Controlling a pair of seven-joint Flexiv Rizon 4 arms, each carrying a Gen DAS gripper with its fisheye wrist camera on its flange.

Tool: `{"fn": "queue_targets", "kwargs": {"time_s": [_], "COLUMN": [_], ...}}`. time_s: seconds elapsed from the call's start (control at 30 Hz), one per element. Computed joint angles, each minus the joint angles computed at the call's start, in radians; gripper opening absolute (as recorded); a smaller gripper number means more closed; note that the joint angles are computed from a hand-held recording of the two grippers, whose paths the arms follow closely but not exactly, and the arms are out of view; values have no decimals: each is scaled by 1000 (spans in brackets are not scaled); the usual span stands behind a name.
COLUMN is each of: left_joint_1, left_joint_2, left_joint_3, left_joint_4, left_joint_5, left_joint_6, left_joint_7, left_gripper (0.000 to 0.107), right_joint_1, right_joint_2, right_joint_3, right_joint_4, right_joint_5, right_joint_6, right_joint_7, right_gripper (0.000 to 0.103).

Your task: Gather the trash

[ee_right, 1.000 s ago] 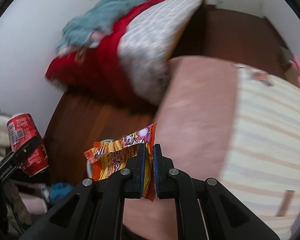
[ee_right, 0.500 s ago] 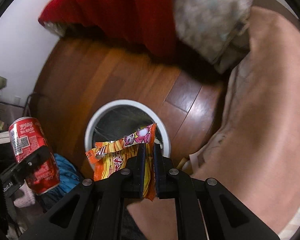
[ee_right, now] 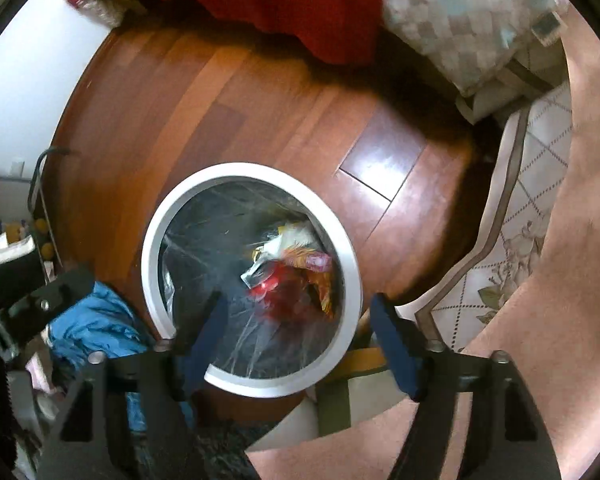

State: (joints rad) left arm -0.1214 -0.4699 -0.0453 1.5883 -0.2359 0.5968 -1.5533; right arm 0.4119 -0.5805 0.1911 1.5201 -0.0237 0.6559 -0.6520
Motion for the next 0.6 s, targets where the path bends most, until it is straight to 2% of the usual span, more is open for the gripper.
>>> {"fn": "queue_targets", "kwargs": {"time_s": [0.03, 0.1, 0.13, 0.2, 0.37, 0.6], "left_joint_1": [-3, -10, -15, -22, -23, -23], "left_joint_2": [12, 41, 58, 92, 153, 248], "left_joint_3": [5, 14, 19, 26, 27, 25], "left_joint_4": [12, 41, 59, 96, 137, 180], "left_joint_5": [9, 31, 45, 69, 92, 102], "left_joint_6": [19, 56, 83, 131, 143, 127], "left_joint_7": [-1, 0, -4, -7, -5, 7], "left_gripper": [101, 101, 101, 101, 101, 101], "right_joint_1": [1, 2, 4, 13, 39, 52], "right_joint_2": [6, 18, 21, 36, 76, 162], "right_joint_3": [3, 11, 12, 18, 19, 18], "right_joint_4": [-1, -7, -8, -11, 12, 90], "right_joint_5": [-2, -3, -3, -11, -24, -39], "right_joint_6": [-7, -31, -37, -71, -97, -40], "right_joint_7": [-8, -28, -37, -57, -66, -16], "right_gripper": [80, 101, 103, 103, 103, 103]}}
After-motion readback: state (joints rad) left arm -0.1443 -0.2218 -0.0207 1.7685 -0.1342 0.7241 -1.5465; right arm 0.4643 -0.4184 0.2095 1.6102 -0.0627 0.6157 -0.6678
